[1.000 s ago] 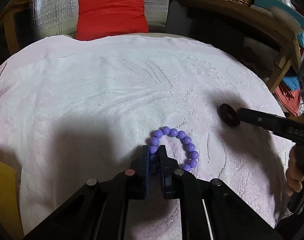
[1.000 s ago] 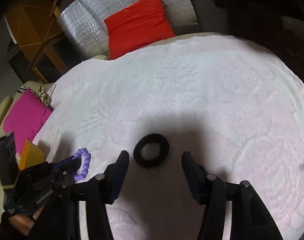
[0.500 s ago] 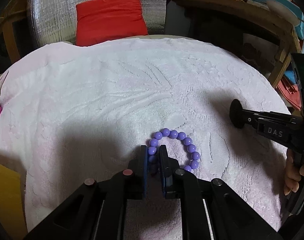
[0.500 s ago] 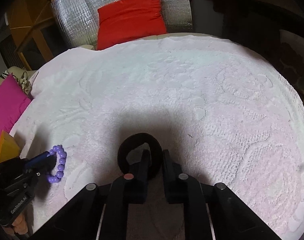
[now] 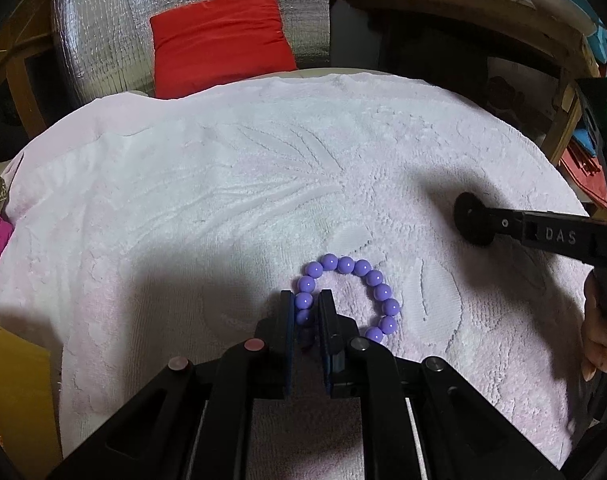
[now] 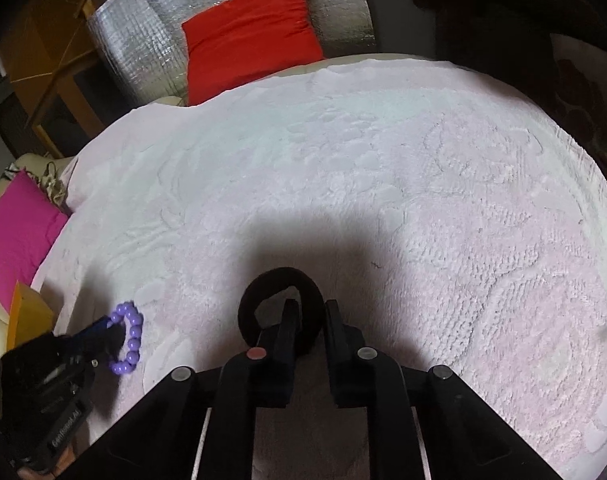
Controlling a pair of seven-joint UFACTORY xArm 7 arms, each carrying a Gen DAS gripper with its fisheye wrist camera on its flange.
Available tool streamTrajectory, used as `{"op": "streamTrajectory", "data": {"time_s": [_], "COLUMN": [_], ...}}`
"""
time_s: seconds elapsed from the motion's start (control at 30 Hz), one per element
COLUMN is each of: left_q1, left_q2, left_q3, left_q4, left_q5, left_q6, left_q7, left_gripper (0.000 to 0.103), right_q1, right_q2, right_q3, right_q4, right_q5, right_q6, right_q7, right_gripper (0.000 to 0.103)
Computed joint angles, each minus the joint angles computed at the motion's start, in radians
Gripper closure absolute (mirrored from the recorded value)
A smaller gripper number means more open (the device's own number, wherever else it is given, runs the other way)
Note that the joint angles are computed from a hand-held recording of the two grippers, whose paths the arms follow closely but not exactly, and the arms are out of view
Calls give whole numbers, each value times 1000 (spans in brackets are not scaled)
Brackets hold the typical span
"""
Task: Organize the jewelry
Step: 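Lift the purple bracelet with the left tool while the right lifts the ring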
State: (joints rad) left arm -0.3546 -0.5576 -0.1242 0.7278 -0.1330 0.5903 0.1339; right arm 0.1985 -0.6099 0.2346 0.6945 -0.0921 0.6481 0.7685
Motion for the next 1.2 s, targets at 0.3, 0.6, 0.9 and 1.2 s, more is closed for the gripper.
{"op": "streamTrajectory", "data": {"time_s": [0.3,0.6,0.9,1.2], "left_q1": [-25,-60,-74,-77], "left_q2": [-7,-12,-35,-78], "left_q3": [26,101,109,74], "left_q4": [-5,7,9,-12], "left_q5": [-34,-181,-266,-268], "left_q6": [8,60,105,104], "left_q7": [29,131,210,250], "left_gripper": [91,93,93,93], "right_q1": [-37,-10,32,33], "right_q2": [48,26,-55,-107], "right_q3": [48,33,-4,-7], "right_q4": [19,3,-51,-70], "right_q5": [-92,-112,-38,8], "right_q6": [-23,-32,-33,-30], "right_q7": [28,14,-55,-95], "right_gripper": [82,92,92,92]}}
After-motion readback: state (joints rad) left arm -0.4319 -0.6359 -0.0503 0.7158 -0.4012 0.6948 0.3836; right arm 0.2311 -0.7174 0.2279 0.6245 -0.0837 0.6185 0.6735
